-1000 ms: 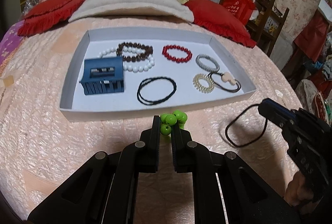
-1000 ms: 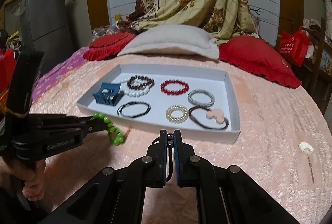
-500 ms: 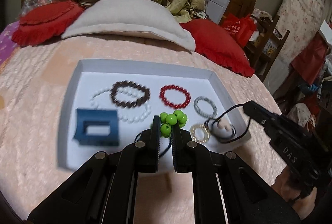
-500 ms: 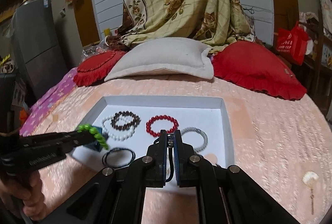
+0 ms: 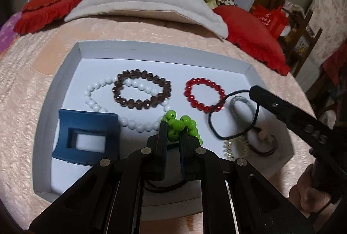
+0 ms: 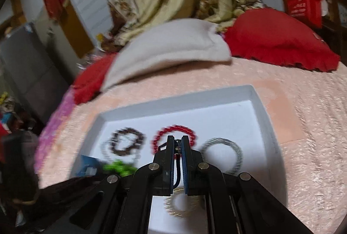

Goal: Organize jewelry
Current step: 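Carry both items into the tray and open both grippers to release them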

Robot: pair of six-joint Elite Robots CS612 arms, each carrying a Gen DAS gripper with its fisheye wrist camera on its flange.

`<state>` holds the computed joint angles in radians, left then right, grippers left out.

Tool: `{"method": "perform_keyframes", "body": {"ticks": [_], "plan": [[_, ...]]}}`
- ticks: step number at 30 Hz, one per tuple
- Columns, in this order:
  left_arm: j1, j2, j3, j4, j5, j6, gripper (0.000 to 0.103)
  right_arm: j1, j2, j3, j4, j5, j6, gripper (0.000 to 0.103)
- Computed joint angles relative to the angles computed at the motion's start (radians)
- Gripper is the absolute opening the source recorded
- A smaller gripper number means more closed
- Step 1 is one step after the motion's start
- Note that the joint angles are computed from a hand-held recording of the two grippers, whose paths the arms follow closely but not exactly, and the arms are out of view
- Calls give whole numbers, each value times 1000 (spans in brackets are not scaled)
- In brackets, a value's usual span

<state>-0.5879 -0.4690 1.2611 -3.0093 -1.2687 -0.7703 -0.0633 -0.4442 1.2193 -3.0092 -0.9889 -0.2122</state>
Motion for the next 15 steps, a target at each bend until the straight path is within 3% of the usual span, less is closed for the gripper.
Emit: {"method": "perform_keyframes", "body": {"ticks": [3,7,10,11,12,15], "plan": [[-2,1,-6,22,6,10,8,14,5,-10,20,-95,-21,5],[-5,3,-14,54,8,29,17,19,8,-21,49,-126,-34,8],[-2,2,-11,52,1,18,36,19,8,-20,40,-132,-48,18],[-1,0,-9,45,3,15,42,20,6,-16,27,-135,-49,28],[-1,-1,-5,36,8,14,45,18,4,-9,6,-131,-49,38],[-3,-7,5,17,33,24,51,9,-3,14,-64,-111,-30,43]]}}
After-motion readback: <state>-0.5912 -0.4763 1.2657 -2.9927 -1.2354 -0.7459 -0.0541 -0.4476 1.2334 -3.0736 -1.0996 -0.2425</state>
